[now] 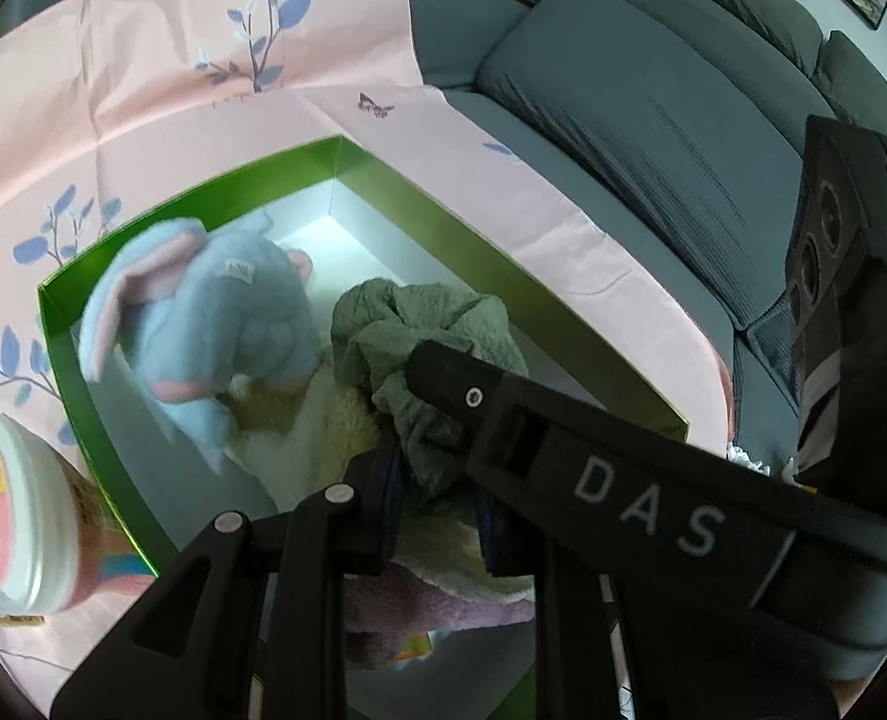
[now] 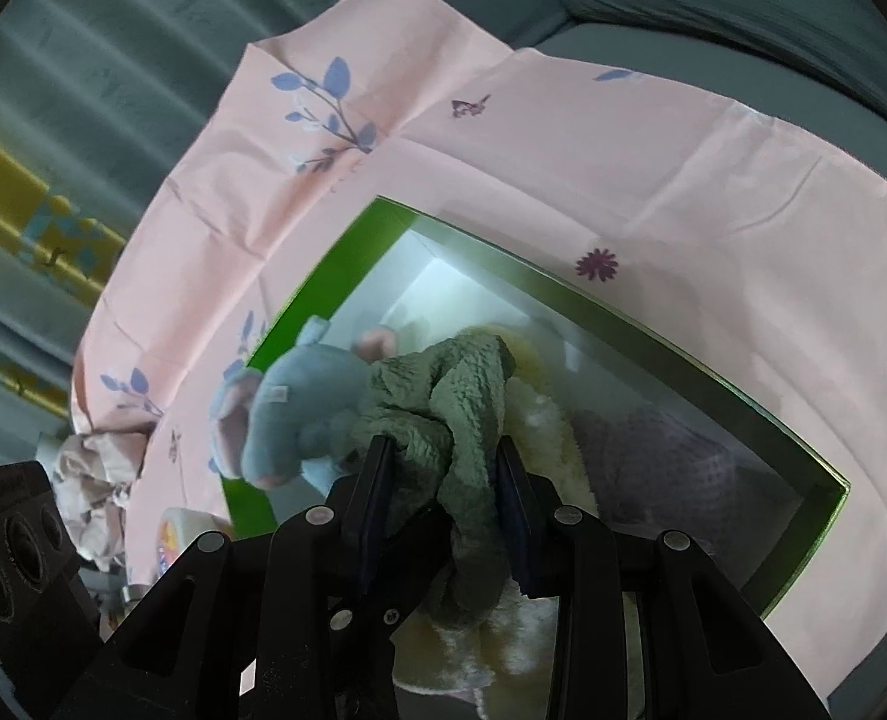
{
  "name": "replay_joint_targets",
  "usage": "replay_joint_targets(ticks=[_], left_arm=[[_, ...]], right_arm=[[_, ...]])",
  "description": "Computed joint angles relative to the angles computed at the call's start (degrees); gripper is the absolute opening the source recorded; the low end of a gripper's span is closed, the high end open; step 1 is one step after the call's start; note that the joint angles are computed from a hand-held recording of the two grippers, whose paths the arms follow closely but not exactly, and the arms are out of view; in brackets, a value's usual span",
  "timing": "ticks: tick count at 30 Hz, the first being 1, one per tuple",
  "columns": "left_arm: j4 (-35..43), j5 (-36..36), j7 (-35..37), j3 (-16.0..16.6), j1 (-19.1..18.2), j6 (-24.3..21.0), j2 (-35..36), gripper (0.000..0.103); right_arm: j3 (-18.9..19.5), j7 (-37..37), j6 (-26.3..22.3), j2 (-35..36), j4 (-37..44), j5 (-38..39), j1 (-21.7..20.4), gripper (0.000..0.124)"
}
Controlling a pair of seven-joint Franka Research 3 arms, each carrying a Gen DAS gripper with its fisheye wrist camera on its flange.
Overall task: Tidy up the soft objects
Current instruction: 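Open the right gripper to drop the scrunchie into the box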
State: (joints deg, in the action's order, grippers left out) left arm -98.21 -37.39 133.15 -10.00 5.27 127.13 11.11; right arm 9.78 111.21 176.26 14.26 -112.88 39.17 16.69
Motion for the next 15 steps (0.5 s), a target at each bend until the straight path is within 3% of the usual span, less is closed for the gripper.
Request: replay_joint_targets(ticks=[10,13,15], left_arm=[[-1.0,3.5,-3.9,0.0,-0.6,1.2,0.1,0.022],[-1.4,3.2,-3.7,0.1,-0.4,1.1,-0.4,0.026],[-1.6,3.2,-3.7,0.2,-0.4,1.3,-0.8,0.034]], right_arm=[[-4.0,7.6,-3.5,0.4,0.1,-7.3,2.6,0.037],[-4.0,8.2,-3.2,0.1,-0.1,-8.4,2.5,0.037],[-4.7,9.4,-3.4,-0.1,-0.3,-10.3,3.1,0.037]])
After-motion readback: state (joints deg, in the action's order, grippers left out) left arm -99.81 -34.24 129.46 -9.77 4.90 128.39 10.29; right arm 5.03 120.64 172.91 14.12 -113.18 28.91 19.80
